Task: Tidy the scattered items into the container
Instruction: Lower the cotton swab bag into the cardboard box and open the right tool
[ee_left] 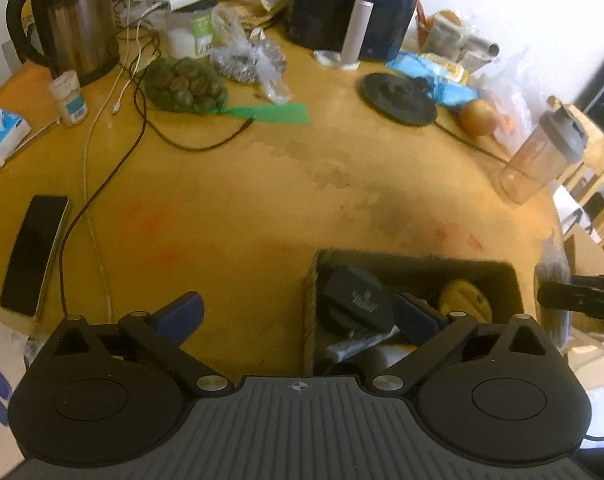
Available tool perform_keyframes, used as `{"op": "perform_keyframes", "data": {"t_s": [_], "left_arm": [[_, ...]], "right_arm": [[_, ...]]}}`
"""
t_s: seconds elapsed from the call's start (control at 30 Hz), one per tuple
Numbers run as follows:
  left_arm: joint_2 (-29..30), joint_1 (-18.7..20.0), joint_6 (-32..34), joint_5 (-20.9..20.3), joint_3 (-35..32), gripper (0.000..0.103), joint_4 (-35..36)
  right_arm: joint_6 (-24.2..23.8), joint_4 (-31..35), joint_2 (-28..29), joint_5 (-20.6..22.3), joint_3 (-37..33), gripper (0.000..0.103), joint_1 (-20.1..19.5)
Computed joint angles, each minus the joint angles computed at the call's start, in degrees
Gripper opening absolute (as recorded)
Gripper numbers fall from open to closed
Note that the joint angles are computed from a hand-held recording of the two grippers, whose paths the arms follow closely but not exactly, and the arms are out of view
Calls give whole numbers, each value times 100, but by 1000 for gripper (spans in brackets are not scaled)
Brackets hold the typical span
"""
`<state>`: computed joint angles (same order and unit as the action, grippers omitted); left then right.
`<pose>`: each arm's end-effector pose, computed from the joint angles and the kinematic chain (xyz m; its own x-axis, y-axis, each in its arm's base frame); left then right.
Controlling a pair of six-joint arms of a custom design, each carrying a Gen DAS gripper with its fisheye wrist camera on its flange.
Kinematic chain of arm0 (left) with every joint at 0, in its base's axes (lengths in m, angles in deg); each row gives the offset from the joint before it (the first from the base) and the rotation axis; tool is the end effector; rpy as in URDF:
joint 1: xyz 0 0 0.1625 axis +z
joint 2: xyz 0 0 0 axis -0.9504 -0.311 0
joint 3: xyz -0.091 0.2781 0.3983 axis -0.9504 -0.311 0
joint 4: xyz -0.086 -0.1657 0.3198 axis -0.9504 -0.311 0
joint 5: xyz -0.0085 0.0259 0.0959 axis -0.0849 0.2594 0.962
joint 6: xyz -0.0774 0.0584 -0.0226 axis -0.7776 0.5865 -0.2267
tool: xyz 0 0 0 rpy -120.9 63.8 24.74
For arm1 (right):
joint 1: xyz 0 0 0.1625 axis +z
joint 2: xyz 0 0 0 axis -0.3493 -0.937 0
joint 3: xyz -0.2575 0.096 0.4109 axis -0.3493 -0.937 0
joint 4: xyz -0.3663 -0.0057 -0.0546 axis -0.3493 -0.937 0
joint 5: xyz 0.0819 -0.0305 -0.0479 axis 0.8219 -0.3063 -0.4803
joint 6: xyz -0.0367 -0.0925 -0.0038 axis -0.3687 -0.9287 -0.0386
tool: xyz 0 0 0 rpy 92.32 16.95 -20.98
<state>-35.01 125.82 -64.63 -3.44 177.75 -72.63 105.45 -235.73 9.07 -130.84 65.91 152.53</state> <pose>-0.0954 -0.4430 0.4025 -0.7802 0.3846 -0.4933 0.5021 0.8554 -0.1273 0.3767 -0.3105 0.1206 -0.8809 -0.0655 0.4688 -0.2904 0.8569 -0.4259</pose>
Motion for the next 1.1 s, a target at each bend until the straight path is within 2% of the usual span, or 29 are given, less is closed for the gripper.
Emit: {"op": "perform_keyframes", "data": {"t_s": [0.13,0.27,0.33,0.37,0.4,0.57,0.67,0.77,0.93,1.0,1.1], "left_arm": [[-47,73,112,-54,-55,103,244],[-43,87,379,-91,-74,103,470],[-54,59,484,-63,-53,103,493],[-58,45,541,-52,-50,103,509],[-55,27,607,-33,-51,103,539],[-44,-59,839,71,-50,103,539],[-42,-176,950,312,29,103,396],[-75,-383,1281,662,247,103,-59],[-64,-540,1719,774,444,103,-754],[-32,-581,1720,798,465,103,-903],[5,-656,1774,832,538,103,-1208]], "right_arm": [[412,62,103,67,-67,67,66],[779,296,152,-47,-154,68,137],[1074,437,185,-81,-173,81,118],[1241,490,211,-100,-179,96,103],[1355,449,234,-134,-154,100,100],[1629,532,289,-282,-193,103,133],[1590,566,309,-387,-229,103,175],[1294,553,364,-687,-312,103,309],[826,620,422,-1048,-514,103,461],[738,688,471,-1337,-615,103,539],[692,996,582,-2050,-808,103,679]]}}
